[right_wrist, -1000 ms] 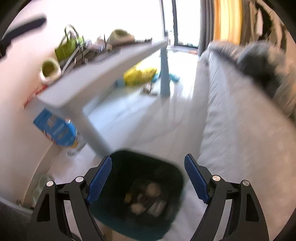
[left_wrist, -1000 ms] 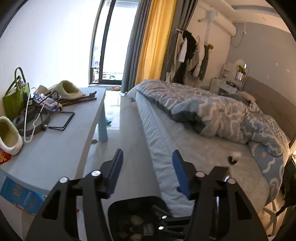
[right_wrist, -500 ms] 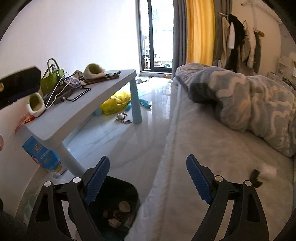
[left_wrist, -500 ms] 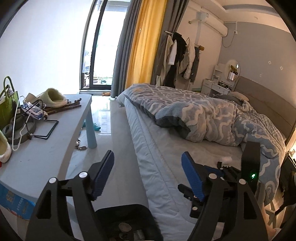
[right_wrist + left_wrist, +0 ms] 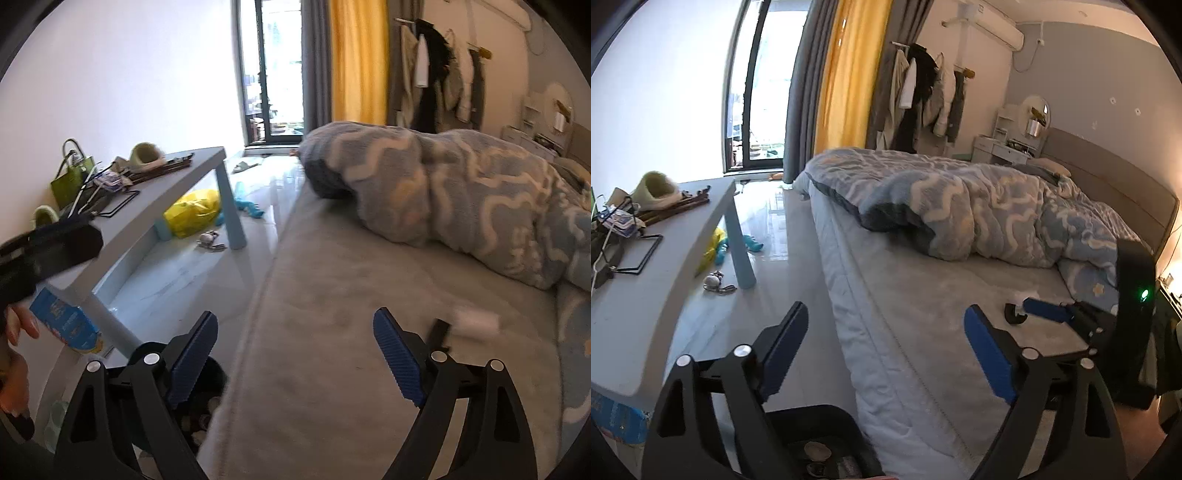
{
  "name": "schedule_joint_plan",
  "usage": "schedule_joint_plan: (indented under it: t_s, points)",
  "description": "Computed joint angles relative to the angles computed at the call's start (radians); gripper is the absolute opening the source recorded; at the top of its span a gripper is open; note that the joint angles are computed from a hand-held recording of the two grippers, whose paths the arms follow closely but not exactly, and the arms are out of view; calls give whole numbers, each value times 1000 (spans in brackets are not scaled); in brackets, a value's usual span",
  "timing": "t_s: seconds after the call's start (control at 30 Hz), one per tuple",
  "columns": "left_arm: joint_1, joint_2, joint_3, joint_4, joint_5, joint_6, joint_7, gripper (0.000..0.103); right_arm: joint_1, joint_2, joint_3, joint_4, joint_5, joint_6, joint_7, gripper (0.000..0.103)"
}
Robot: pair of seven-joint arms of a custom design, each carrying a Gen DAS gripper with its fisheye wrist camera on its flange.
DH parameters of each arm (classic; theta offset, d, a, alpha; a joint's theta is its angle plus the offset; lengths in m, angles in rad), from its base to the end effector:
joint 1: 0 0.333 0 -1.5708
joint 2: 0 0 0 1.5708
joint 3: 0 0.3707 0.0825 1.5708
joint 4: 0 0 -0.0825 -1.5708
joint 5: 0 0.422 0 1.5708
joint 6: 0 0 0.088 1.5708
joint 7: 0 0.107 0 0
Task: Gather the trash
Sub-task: 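Move both open tools back over the bed toward the clip and bubble wrap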
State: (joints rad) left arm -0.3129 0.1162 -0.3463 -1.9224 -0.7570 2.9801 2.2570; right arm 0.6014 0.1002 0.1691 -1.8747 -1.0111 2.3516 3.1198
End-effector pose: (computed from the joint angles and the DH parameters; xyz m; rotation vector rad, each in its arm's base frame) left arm 0.5630 -0.3621 0.5687 -1.1496 2.2651 -1.3335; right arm 0.4870 0.4503 0.5432 -1.5415 1.8386 -0.8139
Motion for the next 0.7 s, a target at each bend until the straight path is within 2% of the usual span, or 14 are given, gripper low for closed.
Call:
schedule_joint_plan:
  t_s: [0.13, 0.23, 0.37, 0.7]
  points:
    - [-8, 18, -17, 14, -28, 15, 18, 94, -15, -50, -1, -57, 10, -6, 25, 92]
    - [-28, 37, -11, 25, 33, 20, -33, 95, -33, -88, 7, -102, 18, -21, 43, 92]
    - [-68, 66, 19, 38, 186, 8, -153, 96, -62, -132, 16, -155, 26, -25, 64, 92]
    - [-87, 140, -3, 107, 328, -39, -238, 96, -143, -209, 24, -252, 50, -22, 66, 92]
